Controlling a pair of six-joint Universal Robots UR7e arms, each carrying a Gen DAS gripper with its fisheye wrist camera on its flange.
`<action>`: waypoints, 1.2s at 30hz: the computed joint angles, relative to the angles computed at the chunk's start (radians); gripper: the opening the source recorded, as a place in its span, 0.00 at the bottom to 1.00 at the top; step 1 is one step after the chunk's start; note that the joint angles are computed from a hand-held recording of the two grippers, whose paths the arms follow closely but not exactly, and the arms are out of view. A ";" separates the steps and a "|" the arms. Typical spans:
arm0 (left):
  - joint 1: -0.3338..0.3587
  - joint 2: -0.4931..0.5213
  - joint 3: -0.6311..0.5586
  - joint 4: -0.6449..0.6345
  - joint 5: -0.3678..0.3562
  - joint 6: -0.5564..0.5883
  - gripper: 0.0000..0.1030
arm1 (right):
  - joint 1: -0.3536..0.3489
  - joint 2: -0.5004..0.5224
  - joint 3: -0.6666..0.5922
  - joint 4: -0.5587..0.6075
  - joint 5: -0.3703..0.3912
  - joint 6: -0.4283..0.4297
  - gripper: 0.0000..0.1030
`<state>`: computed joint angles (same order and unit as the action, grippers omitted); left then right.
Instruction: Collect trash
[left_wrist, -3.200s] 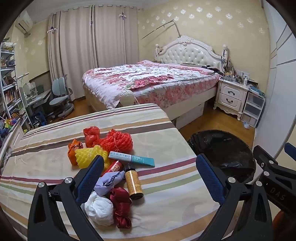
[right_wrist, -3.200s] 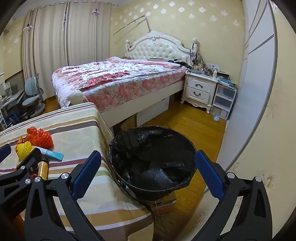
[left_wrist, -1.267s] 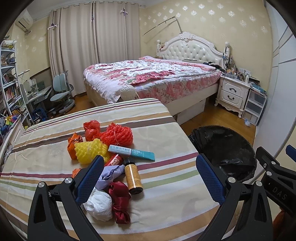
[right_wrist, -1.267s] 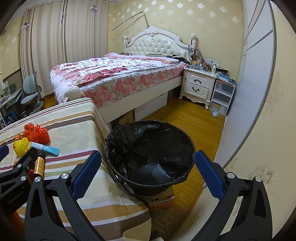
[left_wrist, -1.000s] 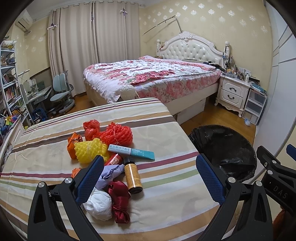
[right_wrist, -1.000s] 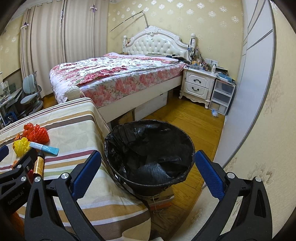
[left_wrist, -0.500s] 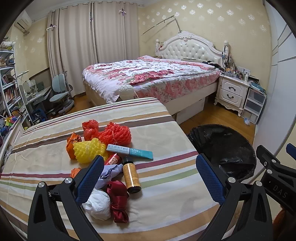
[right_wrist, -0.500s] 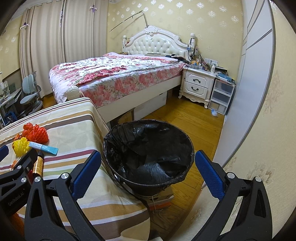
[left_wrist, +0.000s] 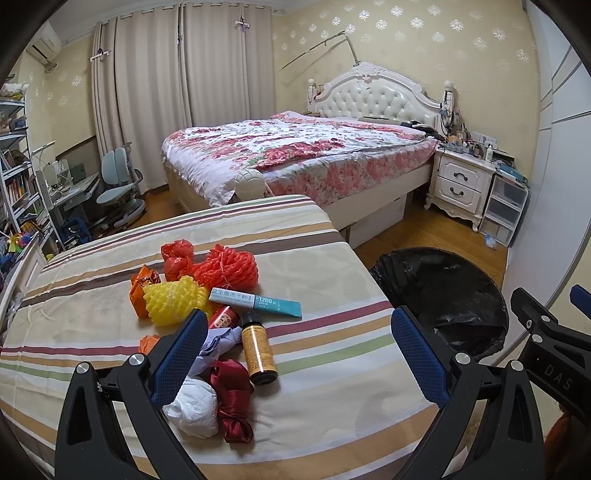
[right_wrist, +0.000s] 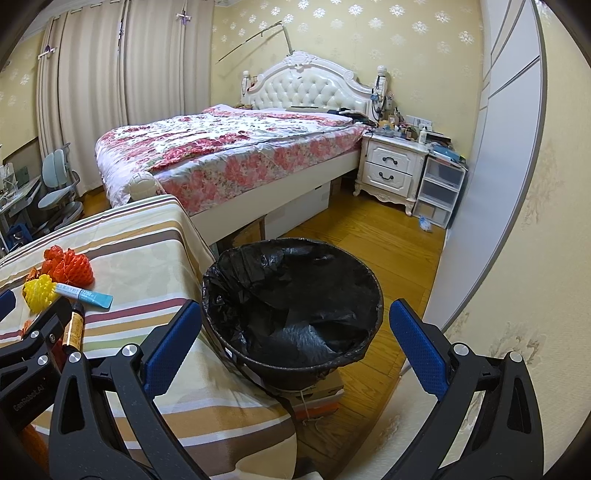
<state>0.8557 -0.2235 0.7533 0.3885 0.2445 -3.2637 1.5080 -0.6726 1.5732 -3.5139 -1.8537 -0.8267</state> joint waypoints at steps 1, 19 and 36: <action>0.000 0.000 -0.002 0.000 -0.001 0.002 0.94 | 0.001 0.000 -0.001 0.002 -0.001 0.000 0.96; -0.001 -0.027 0.049 0.087 -0.035 -0.113 0.93 | 0.013 -0.015 0.029 0.051 0.010 -0.010 0.96; 0.029 -0.132 0.320 0.475 -0.098 -0.728 0.92 | 0.061 -0.011 0.100 0.117 0.015 -0.065 0.81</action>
